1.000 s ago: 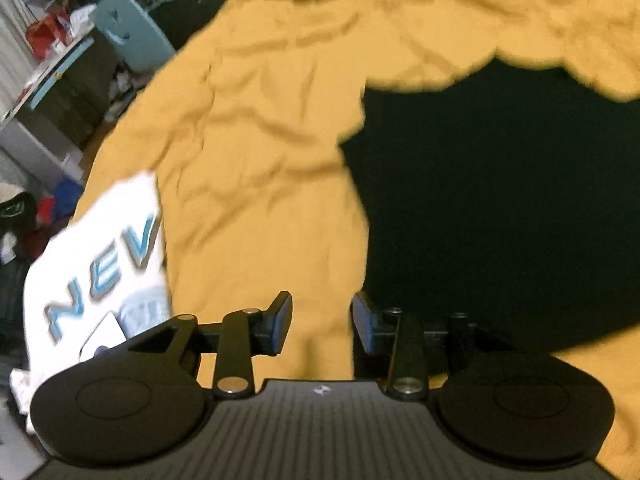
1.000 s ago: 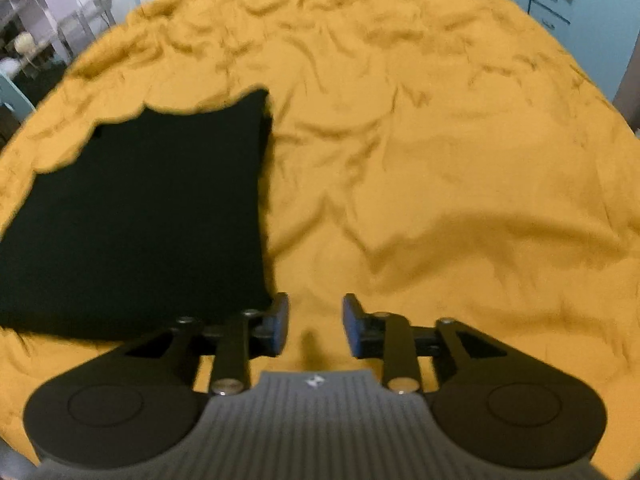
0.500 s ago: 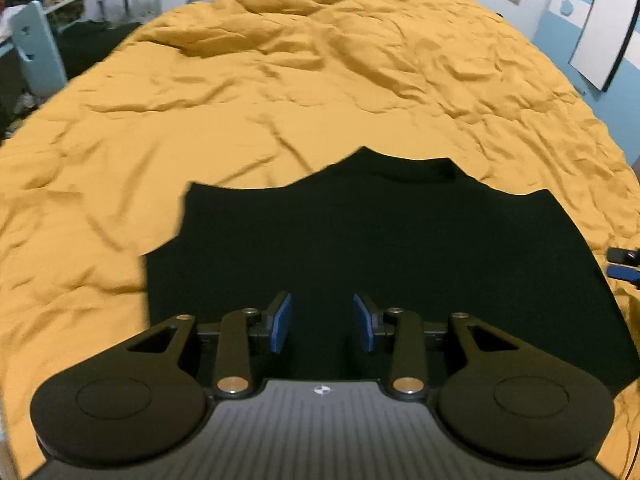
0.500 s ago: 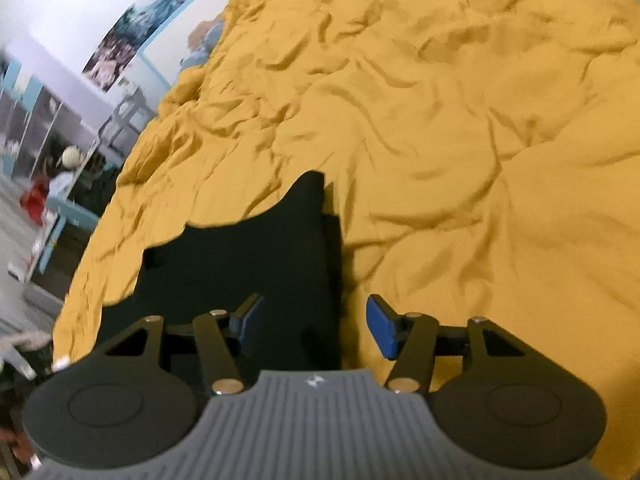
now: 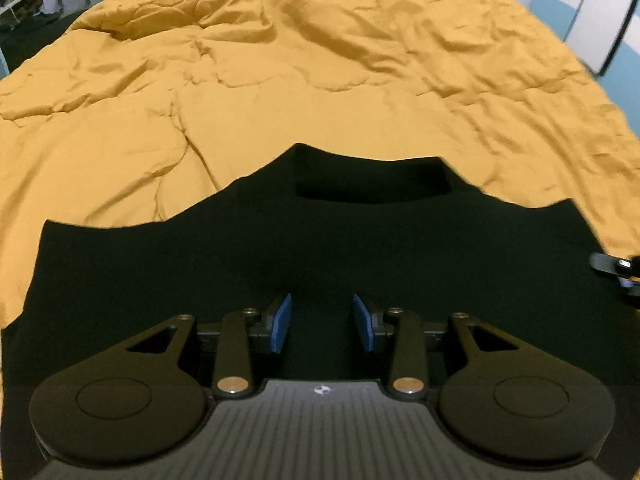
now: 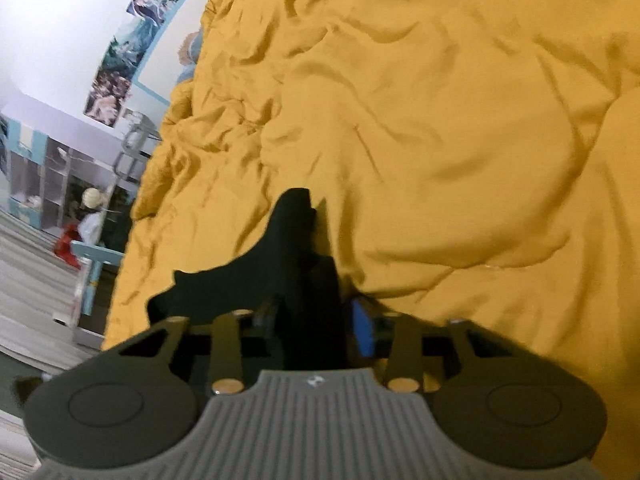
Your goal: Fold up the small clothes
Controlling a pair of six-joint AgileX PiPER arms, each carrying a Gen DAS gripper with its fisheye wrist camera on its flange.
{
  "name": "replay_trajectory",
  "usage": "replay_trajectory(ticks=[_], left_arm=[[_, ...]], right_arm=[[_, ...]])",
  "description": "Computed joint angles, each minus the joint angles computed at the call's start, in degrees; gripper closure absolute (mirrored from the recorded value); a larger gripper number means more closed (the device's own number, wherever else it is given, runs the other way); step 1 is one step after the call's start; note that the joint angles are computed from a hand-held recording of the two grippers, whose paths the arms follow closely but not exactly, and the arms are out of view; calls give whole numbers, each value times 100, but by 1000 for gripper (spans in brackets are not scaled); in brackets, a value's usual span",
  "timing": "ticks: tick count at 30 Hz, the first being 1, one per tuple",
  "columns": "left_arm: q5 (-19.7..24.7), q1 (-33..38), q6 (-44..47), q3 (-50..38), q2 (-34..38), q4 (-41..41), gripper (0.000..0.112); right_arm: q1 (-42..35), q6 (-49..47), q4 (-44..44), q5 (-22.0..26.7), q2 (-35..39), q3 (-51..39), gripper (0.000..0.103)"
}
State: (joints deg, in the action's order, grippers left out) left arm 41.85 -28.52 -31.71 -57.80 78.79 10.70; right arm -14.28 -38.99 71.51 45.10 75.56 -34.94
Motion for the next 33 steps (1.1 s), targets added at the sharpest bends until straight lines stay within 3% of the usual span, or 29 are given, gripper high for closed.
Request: replay_trajectory(ticks=[2,5,9,14,19,25,29,33], left_arm=[[-168,21,-84,37,94,102,69],[-278,165,197,107,-29,-64,69],[92,456,556,35,-566,-242,69],[916,1151,1470,-364,-1430,-530,69],[1904,2380,2805,-987,-2059,-1239,69],[2511,4376,4482,-927,-2460,-2544,69],[2555,5173,4946,-502,-2344,-3067,69],[2523,5740,5363,-66,-2266,-3457,69]], right_arm=[[22,-28,38,-1,-64,-8,96],[186,169,9,-78,-351,-54,99],[821,1328,-644,-379,-905,-423,100],[2683,4138,-2625,-1212,-1261,-1320,100],[4564,7003,-4967,-1754,-689,-2443,100],[6347,10295,-7756,-1197,946,-4519,100],[6954,10957,-8278,-392,2157,-6086,100],[7297,11079,-8266,229,3297,-7609,100]])
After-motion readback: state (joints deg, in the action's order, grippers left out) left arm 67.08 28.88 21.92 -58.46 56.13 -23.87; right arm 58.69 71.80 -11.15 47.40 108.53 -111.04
